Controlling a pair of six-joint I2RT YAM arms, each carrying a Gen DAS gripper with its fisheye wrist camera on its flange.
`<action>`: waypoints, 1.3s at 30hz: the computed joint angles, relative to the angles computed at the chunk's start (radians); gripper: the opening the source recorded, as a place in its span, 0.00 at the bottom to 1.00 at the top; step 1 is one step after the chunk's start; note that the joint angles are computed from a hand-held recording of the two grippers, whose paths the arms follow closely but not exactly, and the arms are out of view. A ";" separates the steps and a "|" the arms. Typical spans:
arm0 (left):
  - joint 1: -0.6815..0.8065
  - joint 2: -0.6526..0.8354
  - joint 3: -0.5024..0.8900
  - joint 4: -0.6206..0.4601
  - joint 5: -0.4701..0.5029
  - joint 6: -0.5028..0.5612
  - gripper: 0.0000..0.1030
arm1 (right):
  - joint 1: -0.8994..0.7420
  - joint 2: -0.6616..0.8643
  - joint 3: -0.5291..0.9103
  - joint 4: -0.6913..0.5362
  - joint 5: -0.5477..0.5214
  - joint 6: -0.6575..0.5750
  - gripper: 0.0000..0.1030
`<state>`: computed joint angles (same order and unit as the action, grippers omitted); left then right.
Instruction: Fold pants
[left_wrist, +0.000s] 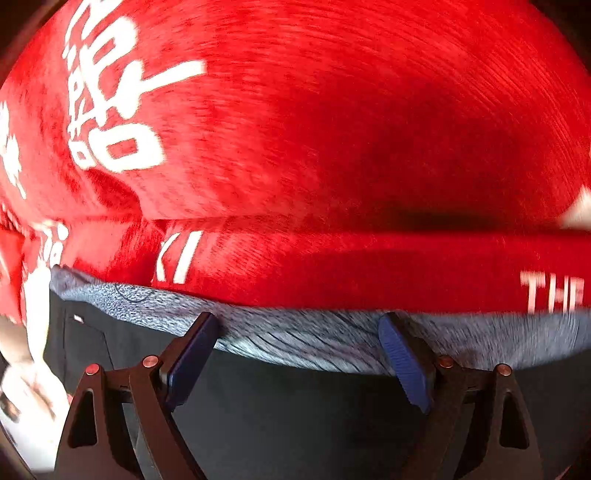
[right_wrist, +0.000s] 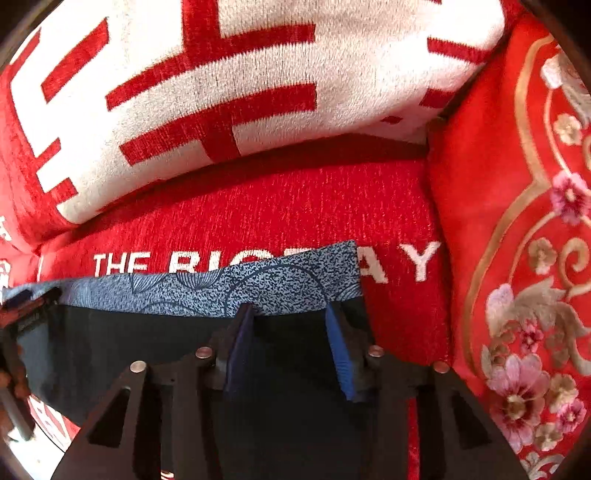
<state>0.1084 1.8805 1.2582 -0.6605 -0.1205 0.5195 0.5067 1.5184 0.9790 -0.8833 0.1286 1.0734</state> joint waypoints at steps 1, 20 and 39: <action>0.018 0.020 0.046 -0.034 0.006 -0.018 0.87 | 0.013 -0.011 -0.003 -0.018 0.003 0.007 0.40; 0.589 0.311 0.548 -0.223 0.069 0.508 0.87 | 0.531 0.634 0.535 0.801 -0.179 0.535 0.44; 0.654 0.130 0.242 -0.219 0.236 0.813 0.87 | 0.531 0.891 0.952 0.501 -0.120 0.662 0.08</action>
